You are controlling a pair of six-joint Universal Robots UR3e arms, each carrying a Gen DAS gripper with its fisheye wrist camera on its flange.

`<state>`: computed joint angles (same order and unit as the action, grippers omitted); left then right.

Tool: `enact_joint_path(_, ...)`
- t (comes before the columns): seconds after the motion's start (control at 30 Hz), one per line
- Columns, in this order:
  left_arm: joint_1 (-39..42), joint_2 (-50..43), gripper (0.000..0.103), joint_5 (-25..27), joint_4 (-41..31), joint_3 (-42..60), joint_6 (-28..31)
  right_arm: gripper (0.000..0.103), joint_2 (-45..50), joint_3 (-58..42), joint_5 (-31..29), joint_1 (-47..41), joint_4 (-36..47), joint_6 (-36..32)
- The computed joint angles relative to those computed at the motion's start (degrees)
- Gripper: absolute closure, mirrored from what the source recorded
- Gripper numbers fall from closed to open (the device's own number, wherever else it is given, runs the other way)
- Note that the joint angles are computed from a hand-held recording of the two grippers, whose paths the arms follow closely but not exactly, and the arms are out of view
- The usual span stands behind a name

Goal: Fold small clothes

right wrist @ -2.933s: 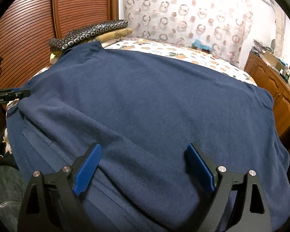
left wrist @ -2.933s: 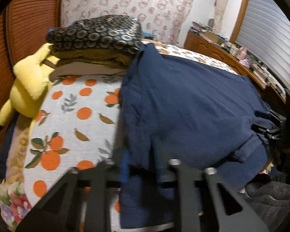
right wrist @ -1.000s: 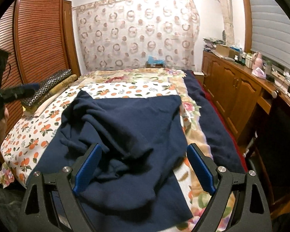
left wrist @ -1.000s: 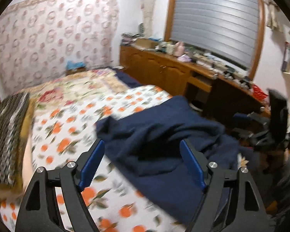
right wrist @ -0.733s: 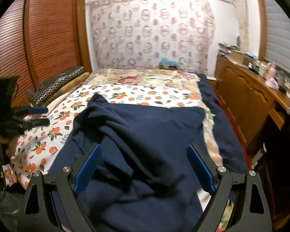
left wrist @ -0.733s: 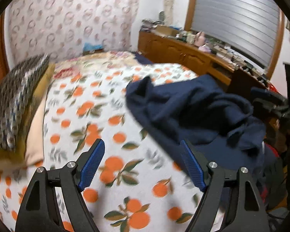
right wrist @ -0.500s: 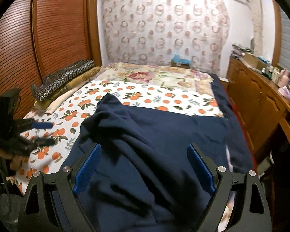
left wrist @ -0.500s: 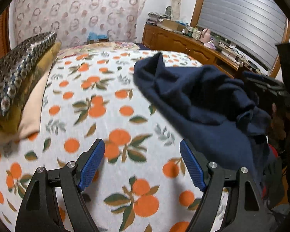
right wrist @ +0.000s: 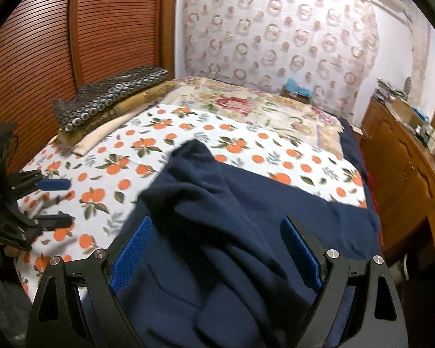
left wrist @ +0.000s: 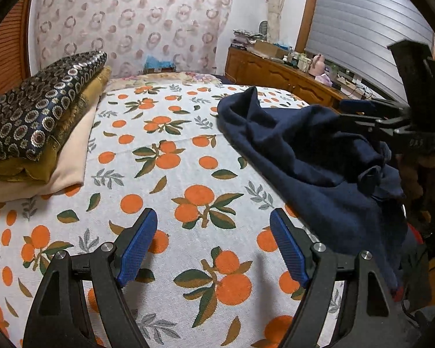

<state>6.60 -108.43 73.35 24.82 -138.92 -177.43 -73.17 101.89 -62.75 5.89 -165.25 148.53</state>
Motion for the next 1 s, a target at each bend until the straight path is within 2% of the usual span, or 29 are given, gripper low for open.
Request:
enact_joint_path(0.13,-0.91,-0.44,0.022,1.97,2.45,-0.5,-0.43,0.012,0.93,-2.13,1.09,1.36,2.01,-1.68)
enact_joint_path(0.23,-0.98,-0.58,0.022,1.97,2.67,-0.39,-0.48,0.012,3.97,-6.58,-0.43,3.25,4.64,-1.64)
enact_joint_path(0.37,-0.93,-0.66,0.022,1.93,3.14,-0.56,-0.8,0.021,6.87,-10.33,-1.32,4.43,7.86,-1.69)
enact_joint_path(0.6,-1.58,-1.3,0.022,3.18,5.85,-1.05,-1.51,0.034,2.35,-4.65,2.49,2.33,8.9,-1.4)
enact_joint_path(0.67,-1.91,-1.26,0.022,3.9,6.77,-1.42,-1.66,0.041,0.88,-2.63,2.89,2.26,8.4,-1.07)
enact_joint_path(0.8,-2.15,-1.55,0.022,4.62,8.6,-1.96,-1.9,0.045,-0.05,-1.11,4.48,1.9,7.53,-0.68)
enact_joint_path(1.0,-1.98,-1.51,0.022,4.45,8.65,-2.03,-1.84,0.045,7.81,-9.03,-6.06,7.9,4.9,2.13)
